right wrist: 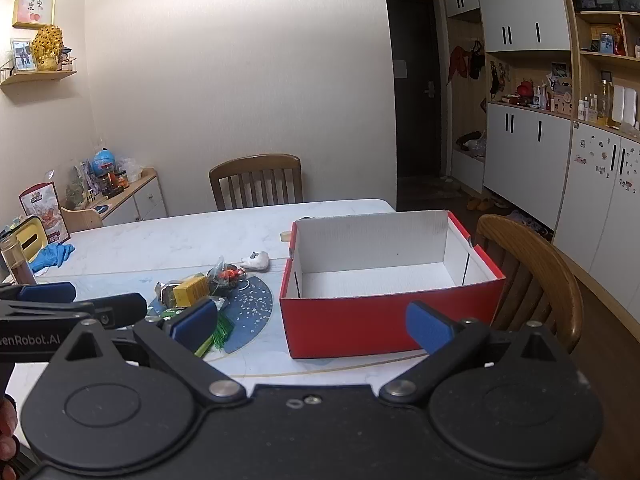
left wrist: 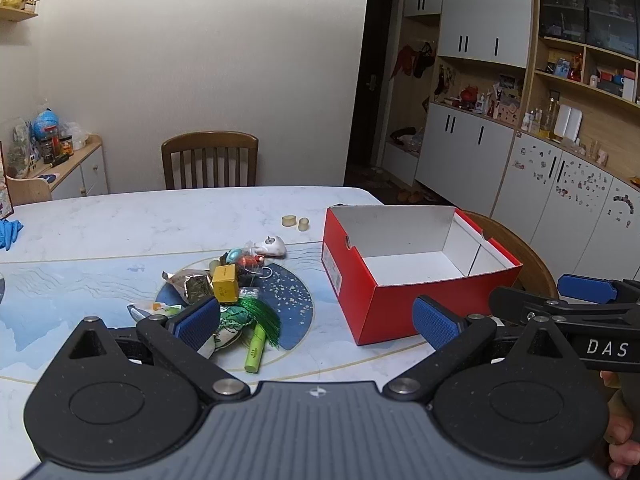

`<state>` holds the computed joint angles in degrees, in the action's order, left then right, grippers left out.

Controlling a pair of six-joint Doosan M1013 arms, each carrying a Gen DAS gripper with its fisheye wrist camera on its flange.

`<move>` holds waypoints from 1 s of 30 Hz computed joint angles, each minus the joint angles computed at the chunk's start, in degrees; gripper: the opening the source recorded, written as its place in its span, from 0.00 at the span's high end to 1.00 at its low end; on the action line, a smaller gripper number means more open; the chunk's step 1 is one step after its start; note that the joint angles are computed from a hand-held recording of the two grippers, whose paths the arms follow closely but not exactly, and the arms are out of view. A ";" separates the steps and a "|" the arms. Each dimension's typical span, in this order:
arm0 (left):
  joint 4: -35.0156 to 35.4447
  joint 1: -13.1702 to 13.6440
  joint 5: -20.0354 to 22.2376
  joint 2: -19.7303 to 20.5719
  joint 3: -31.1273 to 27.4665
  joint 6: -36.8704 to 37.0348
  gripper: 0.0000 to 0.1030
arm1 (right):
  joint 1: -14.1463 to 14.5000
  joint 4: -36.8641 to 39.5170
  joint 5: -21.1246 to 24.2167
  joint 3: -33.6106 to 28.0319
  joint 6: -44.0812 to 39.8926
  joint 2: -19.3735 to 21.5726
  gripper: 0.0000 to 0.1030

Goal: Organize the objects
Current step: 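Move both grippers toward the pile of items on the table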

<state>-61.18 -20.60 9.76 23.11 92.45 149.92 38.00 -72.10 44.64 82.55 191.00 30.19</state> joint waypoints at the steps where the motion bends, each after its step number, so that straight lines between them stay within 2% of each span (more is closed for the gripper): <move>1: 0.61 -0.02 -0.26 -0.04 0.02 -0.54 0.00 | -0.02 0.13 -0.10 -0.07 -0.15 0.00 0.03; 6: 13.75 -0.53 -1.52 0.02 -0.18 -12.90 0.00 | -0.09 0.08 -0.79 -0.51 -0.82 0.31 0.03; 8: 16.93 -0.67 -1.96 0.04 -0.13 -15.75 0.00 | -0.07 -0.65 -1.29 -0.60 -0.89 0.47 0.03; 13: 14.98 -0.33 -1.75 0.42 -0.51 -14.12 0.00 | -0.30 -0.56 -1.88 -1.32 -1.48 0.97 0.03; 16: 10.39 0.17 -1.17 0.74 -0.83 -9.86 0.00 | -0.38 -0.62 -1.94 -1.90 -1.63 1.35 0.03; 21: 7.31 1.01 -0.29 1.77 -2.02 -6.65 0.00 | -0.67 0.25 -2.06 -3.45 -2.75 2.52 0.03; 30: 8.24 3.29 4.02 4.54 -5.91 -7.82 0.00 | -1.26 3.61 -2.51 -8.20 -7.09 5.49 0.04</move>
<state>-52.94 -17.31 13.78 27.65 86.54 142.10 36.73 -68.49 42.14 74.35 183.91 35.68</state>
